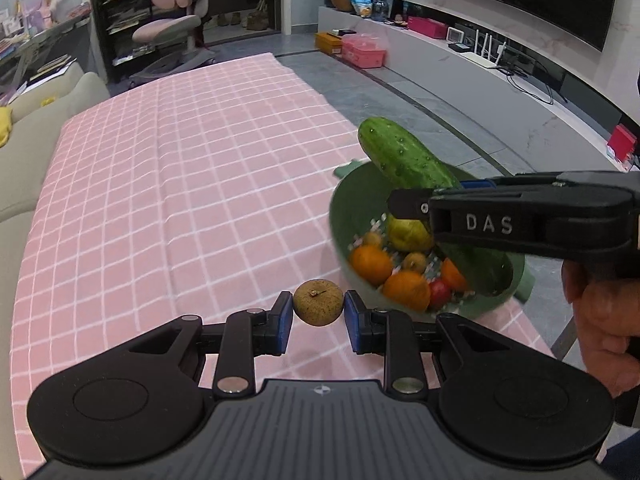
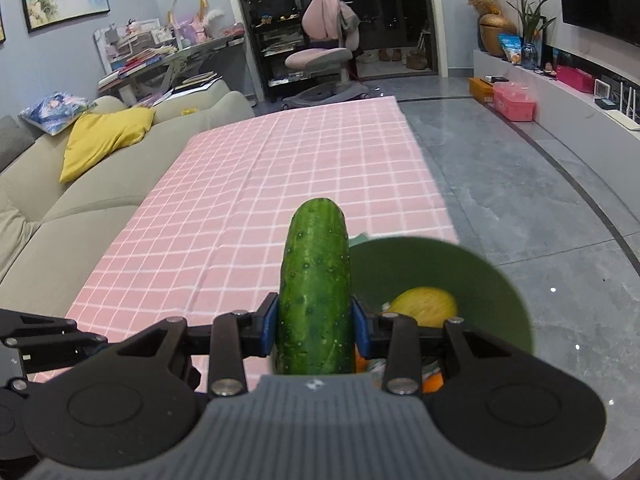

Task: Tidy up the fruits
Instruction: 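Drop the cucumber into the colander while the left tool drops the kiwi there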

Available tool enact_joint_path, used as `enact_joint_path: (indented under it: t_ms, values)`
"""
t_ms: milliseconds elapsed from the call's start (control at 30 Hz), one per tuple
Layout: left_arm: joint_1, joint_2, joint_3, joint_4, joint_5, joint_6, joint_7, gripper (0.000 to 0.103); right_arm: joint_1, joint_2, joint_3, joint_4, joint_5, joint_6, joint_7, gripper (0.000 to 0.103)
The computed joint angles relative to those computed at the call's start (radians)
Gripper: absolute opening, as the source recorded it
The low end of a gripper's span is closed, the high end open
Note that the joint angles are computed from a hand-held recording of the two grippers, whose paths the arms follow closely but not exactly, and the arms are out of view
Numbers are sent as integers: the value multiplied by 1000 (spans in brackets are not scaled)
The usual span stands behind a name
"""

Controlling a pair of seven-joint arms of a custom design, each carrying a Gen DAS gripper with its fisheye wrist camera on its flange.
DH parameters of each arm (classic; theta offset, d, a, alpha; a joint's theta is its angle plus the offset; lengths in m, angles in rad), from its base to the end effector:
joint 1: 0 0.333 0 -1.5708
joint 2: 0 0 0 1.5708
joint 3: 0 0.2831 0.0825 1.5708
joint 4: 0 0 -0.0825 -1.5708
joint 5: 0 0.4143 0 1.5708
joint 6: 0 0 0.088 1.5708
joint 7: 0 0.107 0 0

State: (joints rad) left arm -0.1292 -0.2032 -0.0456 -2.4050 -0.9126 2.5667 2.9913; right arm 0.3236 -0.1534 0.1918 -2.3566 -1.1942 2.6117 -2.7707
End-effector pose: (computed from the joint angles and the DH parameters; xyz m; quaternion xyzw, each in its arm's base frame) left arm 0.5179 -0.0788 0.3757 -0.3090 0.8879 -0.3212 0.1139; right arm 0.4568 0.2820 0.3706 -0.4764 0.7725 -0.2819 0.3110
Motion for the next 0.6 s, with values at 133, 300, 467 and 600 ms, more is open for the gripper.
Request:
enact_joint_path:
  t_ms: [133,300,467,600]
  values:
    - [-30,26,-23,18,-38,51,28,31,-39,-47,-24,-53,-17,40,23,34]
    - [-56,87,-60,49,-55,109,54,31,-93,-57,-48,-92,22,138,-39,34]
    - [-63,147,-93,56,-46,178,125,31,-122,-3,-48,-76,50,203,-110,34]
    - [-57,162,-110,50,-26,188,135,32,-115,41,-58,-56,97,237,-188,34]
